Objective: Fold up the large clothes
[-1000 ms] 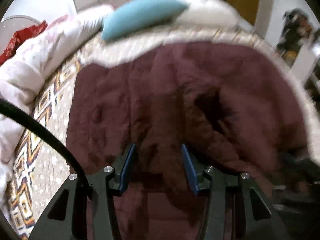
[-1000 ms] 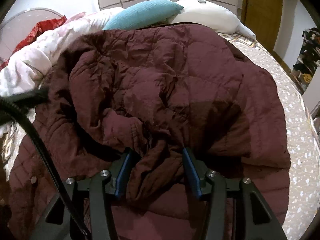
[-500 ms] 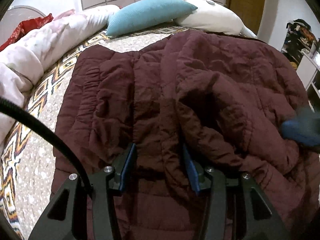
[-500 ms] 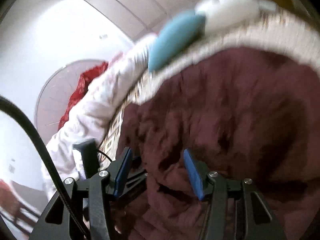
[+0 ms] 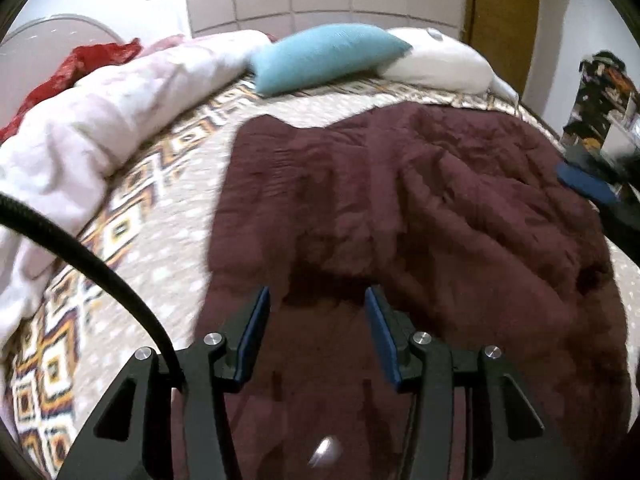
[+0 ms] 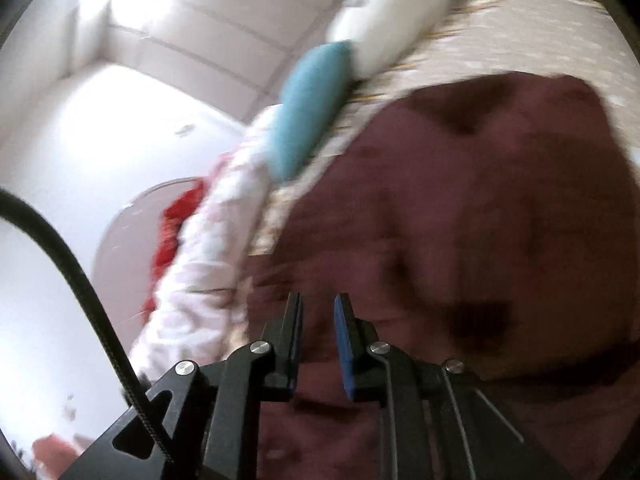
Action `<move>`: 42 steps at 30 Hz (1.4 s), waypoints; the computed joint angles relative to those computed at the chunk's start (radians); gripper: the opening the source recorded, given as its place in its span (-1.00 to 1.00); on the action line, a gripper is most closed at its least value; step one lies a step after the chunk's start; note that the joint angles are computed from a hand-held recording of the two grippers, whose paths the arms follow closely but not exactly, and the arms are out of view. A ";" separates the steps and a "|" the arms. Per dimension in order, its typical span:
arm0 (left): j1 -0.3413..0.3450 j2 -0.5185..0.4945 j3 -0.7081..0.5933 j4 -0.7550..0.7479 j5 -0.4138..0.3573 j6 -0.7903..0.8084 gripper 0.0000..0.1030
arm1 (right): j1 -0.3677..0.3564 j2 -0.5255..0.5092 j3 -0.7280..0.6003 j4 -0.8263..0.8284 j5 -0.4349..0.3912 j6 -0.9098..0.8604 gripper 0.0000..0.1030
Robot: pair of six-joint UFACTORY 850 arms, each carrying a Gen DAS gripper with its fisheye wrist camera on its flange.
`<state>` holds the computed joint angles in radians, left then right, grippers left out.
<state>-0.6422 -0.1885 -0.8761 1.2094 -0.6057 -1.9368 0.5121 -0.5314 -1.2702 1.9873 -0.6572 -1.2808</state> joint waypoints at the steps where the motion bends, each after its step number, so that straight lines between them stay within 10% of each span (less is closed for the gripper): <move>1: -0.010 0.051 0.045 -0.016 0.003 -0.010 0.06 | 0.015 -0.011 -0.026 -0.012 -0.016 0.009 -0.65; 12: -0.100 0.245 0.239 -0.035 -0.089 -0.113 0.13 | 0.177 -0.316 -0.415 -0.516 0.137 0.452 -0.67; 21: -0.117 0.248 0.270 -0.008 -0.068 -0.201 0.13 | 0.064 -0.111 -0.174 -0.150 -0.008 0.069 -0.28; 26: -0.123 0.206 0.250 -0.036 -0.060 -0.173 0.13 | -0.027 -0.049 -0.027 -0.047 0.108 0.058 -0.21; 28: -0.127 0.206 0.250 -0.036 -0.064 -0.169 0.13 | -0.047 -0.063 -0.011 -0.102 0.147 0.131 -0.86; 30: -0.136 0.205 0.248 -0.032 -0.086 -0.165 0.13 | -0.062 -0.036 0.035 -0.031 0.104 0.087 -0.81; 39: -0.132 0.208 0.263 -0.053 -0.080 -0.186 0.13 | 0.005 0.008 0.070 -0.059 -0.222 -0.011 -0.43; 42: -0.129 0.216 0.276 -0.063 -0.074 -0.185 0.13 | 0.048 -0.051 0.021 -0.174 -0.142 0.057 -0.33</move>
